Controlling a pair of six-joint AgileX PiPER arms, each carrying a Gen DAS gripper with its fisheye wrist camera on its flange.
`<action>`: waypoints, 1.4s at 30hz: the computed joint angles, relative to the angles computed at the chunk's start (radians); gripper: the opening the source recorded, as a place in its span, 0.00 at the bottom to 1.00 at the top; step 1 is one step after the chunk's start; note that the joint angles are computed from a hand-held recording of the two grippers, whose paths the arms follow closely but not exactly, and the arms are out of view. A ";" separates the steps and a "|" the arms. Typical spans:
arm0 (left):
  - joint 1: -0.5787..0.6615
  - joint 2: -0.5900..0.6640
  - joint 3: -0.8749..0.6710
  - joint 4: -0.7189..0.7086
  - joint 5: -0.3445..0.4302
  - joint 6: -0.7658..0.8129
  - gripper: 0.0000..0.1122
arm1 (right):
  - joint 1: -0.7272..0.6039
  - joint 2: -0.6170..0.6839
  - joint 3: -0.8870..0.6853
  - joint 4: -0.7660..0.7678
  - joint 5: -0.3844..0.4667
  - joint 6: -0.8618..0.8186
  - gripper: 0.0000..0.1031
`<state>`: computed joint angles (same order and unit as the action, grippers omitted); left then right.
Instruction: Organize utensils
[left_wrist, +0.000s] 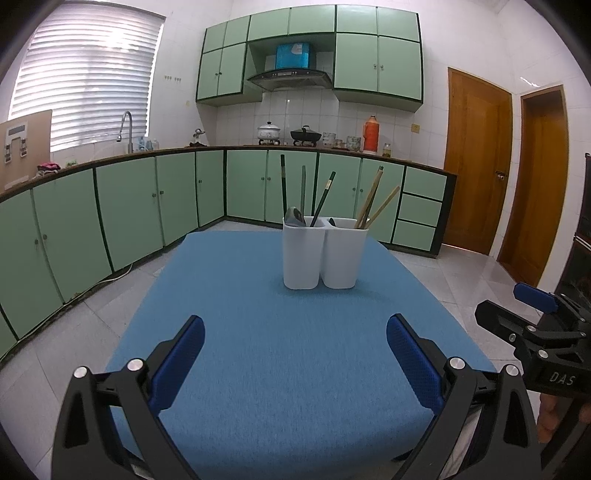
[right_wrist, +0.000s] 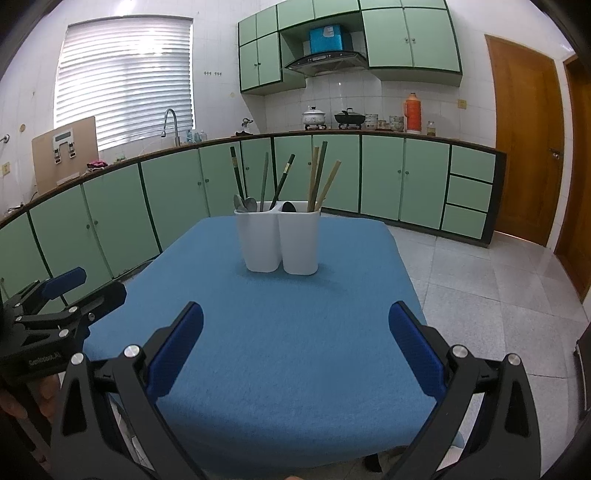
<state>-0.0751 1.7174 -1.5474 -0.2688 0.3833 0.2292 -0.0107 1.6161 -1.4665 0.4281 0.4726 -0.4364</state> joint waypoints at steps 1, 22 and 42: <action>0.000 0.000 -0.001 -0.001 0.000 0.001 0.86 | -0.001 0.002 -0.001 0.002 0.000 -0.002 0.95; -0.001 0.000 -0.004 0.010 0.002 -0.008 0.86 | 0.003 0.004 0.003 0.004 -0.008 -0.003 0.95; -0.005 -0.005 0.005 0.025 -0.004 -0.018 0.86 | 0.009 0.000 0.009 0.002 -0.014 0.000 0.95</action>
<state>-0.0806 1.7127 -1.5421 -0.2437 0.3791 0.2108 -0.0016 1.6165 -1.4577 0.4297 0.4589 -0.4364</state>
